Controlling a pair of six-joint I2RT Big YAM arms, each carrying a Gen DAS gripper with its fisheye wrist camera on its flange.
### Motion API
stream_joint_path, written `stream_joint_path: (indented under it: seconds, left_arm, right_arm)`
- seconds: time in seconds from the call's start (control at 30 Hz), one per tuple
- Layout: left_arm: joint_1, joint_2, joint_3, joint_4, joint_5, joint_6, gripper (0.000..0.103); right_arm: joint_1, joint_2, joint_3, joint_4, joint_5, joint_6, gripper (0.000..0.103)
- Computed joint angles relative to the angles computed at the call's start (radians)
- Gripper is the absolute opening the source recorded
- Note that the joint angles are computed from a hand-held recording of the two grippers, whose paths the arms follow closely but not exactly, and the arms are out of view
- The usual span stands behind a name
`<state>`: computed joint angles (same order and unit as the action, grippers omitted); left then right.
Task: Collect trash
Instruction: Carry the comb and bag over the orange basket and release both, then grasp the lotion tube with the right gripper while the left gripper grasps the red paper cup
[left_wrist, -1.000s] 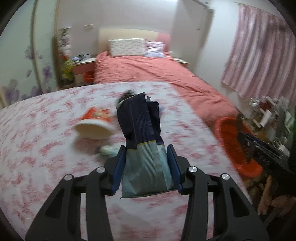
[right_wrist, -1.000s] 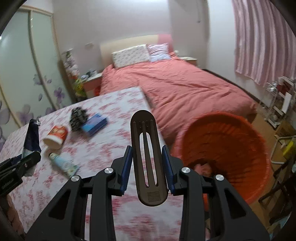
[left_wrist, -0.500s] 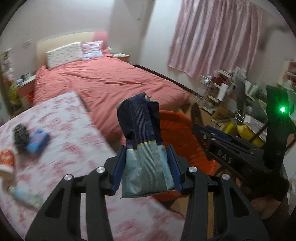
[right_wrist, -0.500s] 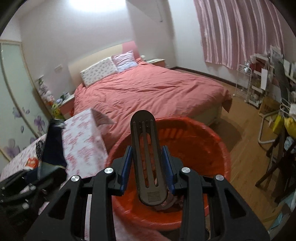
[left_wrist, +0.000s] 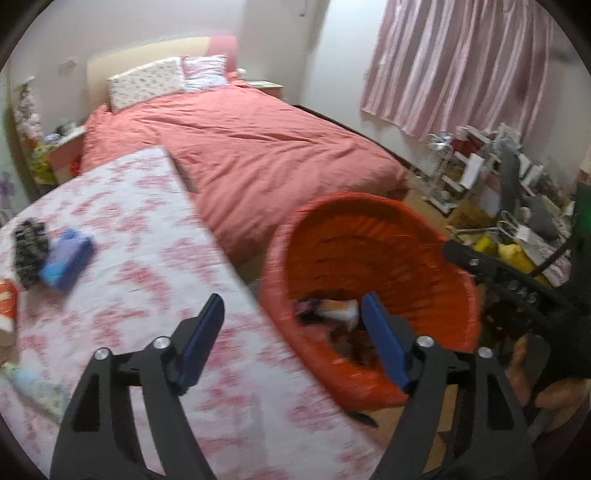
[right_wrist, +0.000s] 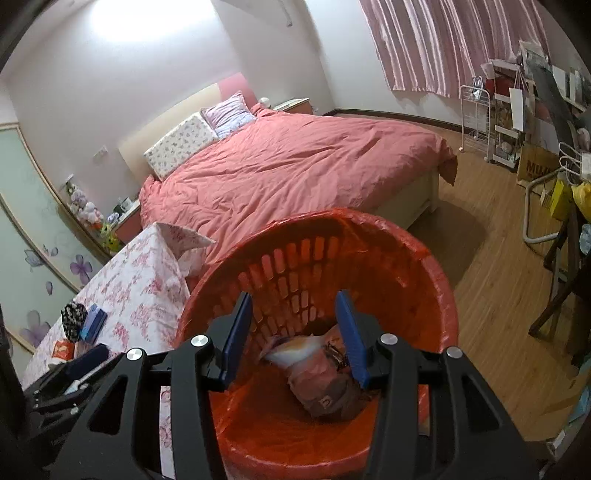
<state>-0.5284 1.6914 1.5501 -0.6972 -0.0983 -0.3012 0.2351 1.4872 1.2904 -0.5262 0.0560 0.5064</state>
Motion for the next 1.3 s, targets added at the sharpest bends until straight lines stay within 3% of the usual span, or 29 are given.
stream_joint_path:
  seconds: [0.2, 0.47, 0.73, 0.93, 1.2, 1.3]
  left_arm:
    - [0.058, -0.137, -0.167, 0.019, -0.134, 0.007, 0.084]
    - [0.237, -0.348, -0.383, 0.012, -0.209, -0.021, 0.088]
    - [0.442, -0.507, -0.524, -0.022, -0.200, -0.036, 0.088]
    - [0.556, -0.577, -0.580, -0.031, -0.168, -0.024, 0.088]
    - [0.586, -0.588, -0.598, -0.028, -0.147, -0.030, 0.089]
    - [0.584, -0.581, -0.599, -0.025, -0.137, -0.035, 0.089]
  right_arm:
    - [0.077, 0.015, 0.043, -0.032, 0.009, -0.055, 0.048]
    - [0.258, 0.096, 0.143, -0.088, -0.020, -0.126, 0.048]
    - [0.418, 0.249, 0.322, -0.160, -0.100, -0.199, 0.052]
    - [0.486, 0.342, 0.451, -0.222, -0.077, -0.270, 0.058]
    - [0.509, 0.435, 0.572, -0.321, -0.049, -0.332, 0.056]
    - [0.509, 0.425, 0.554, -0.318, -0.025, -0.336, 0.042]
